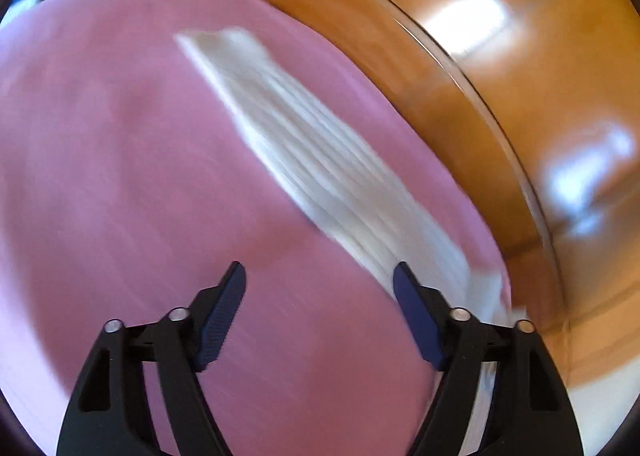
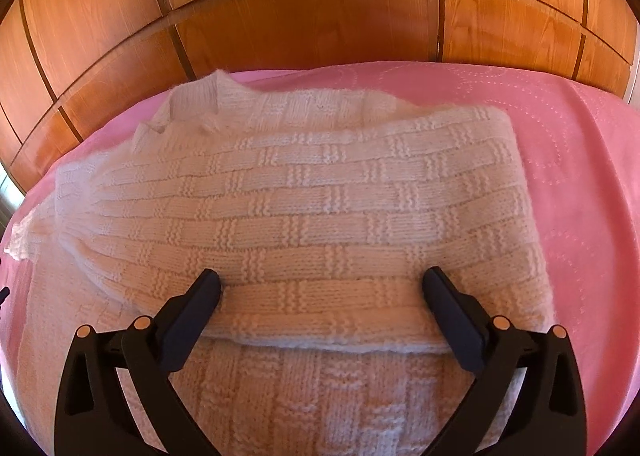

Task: Fold small clothes
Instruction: 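Grasp the other sleeve with the left gripper and fold it across the body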

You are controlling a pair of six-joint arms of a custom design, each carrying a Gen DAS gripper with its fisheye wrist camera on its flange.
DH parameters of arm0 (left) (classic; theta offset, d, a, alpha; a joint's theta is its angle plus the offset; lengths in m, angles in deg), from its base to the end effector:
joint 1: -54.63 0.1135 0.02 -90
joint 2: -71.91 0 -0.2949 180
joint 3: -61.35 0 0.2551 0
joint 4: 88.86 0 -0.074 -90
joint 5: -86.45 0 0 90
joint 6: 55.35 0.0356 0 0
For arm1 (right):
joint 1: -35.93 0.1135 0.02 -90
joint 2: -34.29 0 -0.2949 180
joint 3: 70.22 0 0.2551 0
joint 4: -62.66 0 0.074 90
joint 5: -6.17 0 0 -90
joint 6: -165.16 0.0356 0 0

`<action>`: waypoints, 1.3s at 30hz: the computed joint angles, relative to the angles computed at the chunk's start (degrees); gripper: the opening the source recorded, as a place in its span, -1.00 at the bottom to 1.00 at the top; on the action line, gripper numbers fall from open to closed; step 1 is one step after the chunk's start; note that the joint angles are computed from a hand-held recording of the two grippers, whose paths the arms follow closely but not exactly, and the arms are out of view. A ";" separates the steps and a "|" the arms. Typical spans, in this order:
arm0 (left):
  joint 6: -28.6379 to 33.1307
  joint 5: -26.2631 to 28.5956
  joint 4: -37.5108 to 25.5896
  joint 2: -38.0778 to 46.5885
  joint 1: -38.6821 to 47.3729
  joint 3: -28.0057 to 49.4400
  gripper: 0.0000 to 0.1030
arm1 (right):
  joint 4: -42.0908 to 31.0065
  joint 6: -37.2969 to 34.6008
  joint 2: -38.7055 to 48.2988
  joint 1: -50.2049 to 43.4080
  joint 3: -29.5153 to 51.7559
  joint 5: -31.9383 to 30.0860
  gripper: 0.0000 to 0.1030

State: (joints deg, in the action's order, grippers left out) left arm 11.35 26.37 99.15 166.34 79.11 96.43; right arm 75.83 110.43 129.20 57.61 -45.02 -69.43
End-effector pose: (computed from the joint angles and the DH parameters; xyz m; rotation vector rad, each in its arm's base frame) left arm 0.2243 0.0826 0.1062 -0.7642 2.2792 -0.6308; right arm 0.1831 0.0633 0.0775 0.3919 2.4828 0.0810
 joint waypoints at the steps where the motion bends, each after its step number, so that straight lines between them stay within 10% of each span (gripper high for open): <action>1: 0.78 0.48 -1.38 1.36 2.04 1.89 0.09 | -0.61 -0.01 -0.20 0.26 0.13 0.40 0.96; 8: -4.00 5.23 -6.77 15.17 10.20 17.09 -0.33 | -1.12 -0.36 0.38 0.77 0.68 1.57 0.96; 16: -12.96 3.75 -4.69 21.89 6.32 25.40 -0.36 | -1.38 -0.42 1.16 1.29 1.12 2.69 0.96; 18: -9.02 2.82 -8.13 21.82 4.31 27.72 -0.87 | -1.49 -0.37 1.24 1.42 1.20 2.91 0.96; 30: -1.79 -4.15 -0.60 -1.97 -25.64 12.03 -0.88 | -1.45 -0.51 1.26 1.49 1.25 3.24 0.96; 37: -7.05 -15.18 0.59 4.11 -50.68 12.95 -0.85 | 0.08 -1.07 1.13 0.58 0.44 2.35 0.96; 39: -8.30 -16.19 0.42 5.64 -54.21 13.06 -0.51 | 0.83 -1.11 0.91 0.21 -0.03 1.86 0.96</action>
